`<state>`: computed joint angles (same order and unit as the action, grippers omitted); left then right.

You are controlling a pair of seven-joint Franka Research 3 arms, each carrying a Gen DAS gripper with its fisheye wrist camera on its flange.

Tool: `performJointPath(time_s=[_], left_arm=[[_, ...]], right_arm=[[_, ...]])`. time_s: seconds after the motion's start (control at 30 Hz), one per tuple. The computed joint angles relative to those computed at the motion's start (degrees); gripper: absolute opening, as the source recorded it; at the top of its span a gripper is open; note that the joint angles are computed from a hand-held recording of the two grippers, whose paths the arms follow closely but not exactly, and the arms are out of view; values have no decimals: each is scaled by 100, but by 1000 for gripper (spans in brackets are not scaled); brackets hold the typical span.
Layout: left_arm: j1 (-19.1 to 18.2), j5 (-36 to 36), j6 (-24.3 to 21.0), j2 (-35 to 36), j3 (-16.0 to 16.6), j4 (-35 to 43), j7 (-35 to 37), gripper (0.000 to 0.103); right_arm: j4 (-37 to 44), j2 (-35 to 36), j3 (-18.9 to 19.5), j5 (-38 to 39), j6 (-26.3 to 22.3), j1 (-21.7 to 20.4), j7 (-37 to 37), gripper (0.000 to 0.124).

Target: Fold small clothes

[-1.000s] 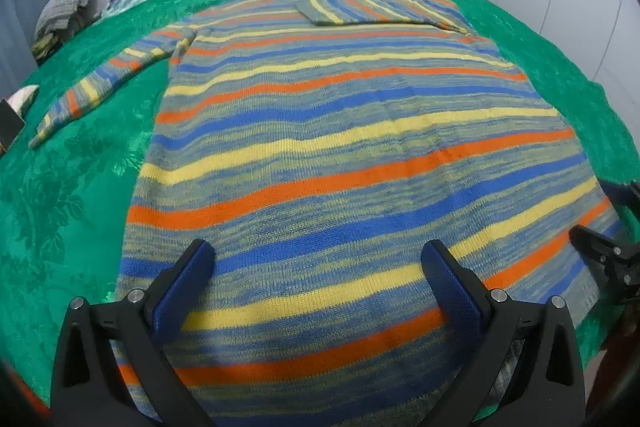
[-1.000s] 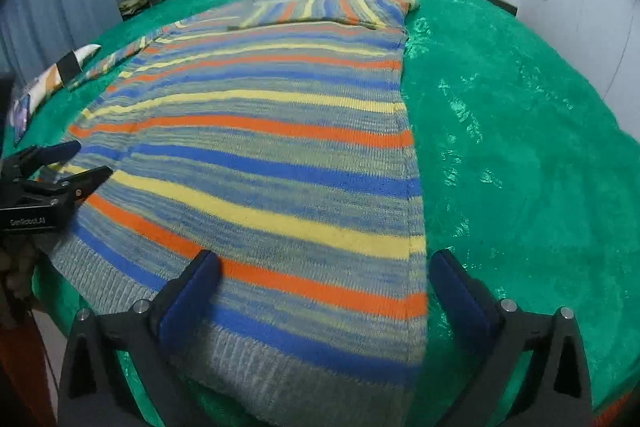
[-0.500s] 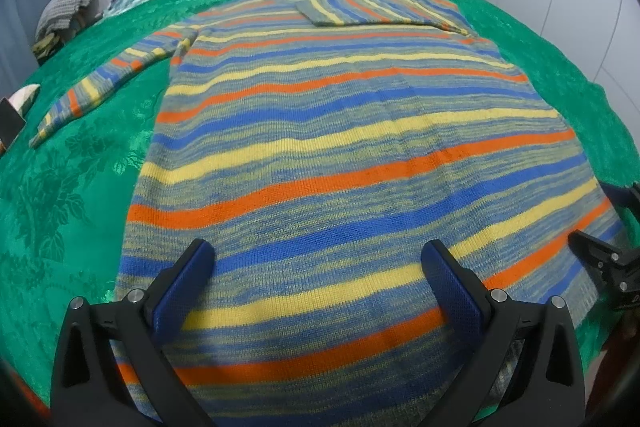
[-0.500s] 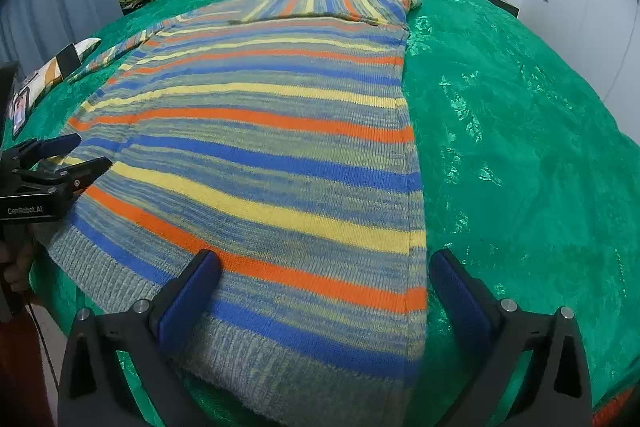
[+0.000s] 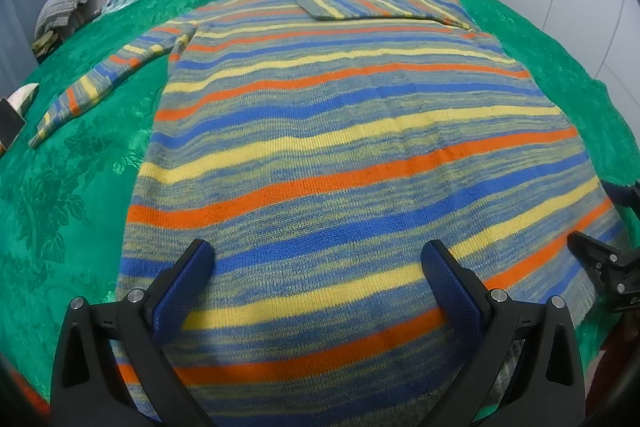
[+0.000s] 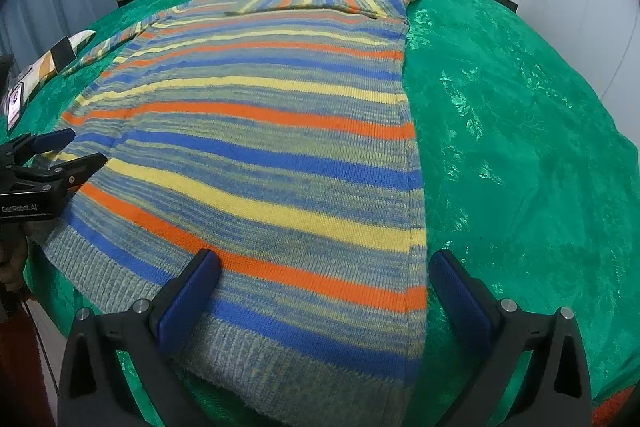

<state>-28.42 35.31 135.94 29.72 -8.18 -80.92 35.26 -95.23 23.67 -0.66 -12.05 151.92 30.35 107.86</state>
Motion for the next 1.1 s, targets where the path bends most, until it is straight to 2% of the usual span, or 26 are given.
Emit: performJointPath(time_s=[0.17,0.27,0.33,0.4,0.43,0.5,0.7,0.8,0.97,1.1], left_arm=[[-7,55,59,-24,16,-56,-48,103],[28,-43,22,-24,-20,-13,-17,103],[64,-203,80,-127,-40,-75,-240,102],[229,-452,731,-436,-118,-544,-647,102],[352,-622,1220,-623,-183,-865,-820,102],[416,-708,1613,-839,-192,-1171,-1022,102],[422,-314,1316,-1126,-68,-1363,-1262,102],[718,-544,1402,-1255,-103,-1501,-1169,102],[1412,-803,1704,-1579,201,-1857,-1551,102],[1835,-663,1319,-1573,510,-1929,-2320,101]], right_arm=[[44,24,51,108,-64,-52,-140,103],[-73,-17,64,158,109,-82,-199,103],[-224,-69,23,120,335,-56,-167,103],[-216,-59,-12,85,337,-20,-134,103],[-126,-24,-9,98,212,-15,-142,103],[35,31,15,135,-16,-23,-182,103],[105,47,21,130,-152,-22,-179,103],[111,49,26,119,-158,-24,-170,103],[101,44,21,94,-147,-22,-148,103],[99,43,17,78,-144,-18,-127,103]])
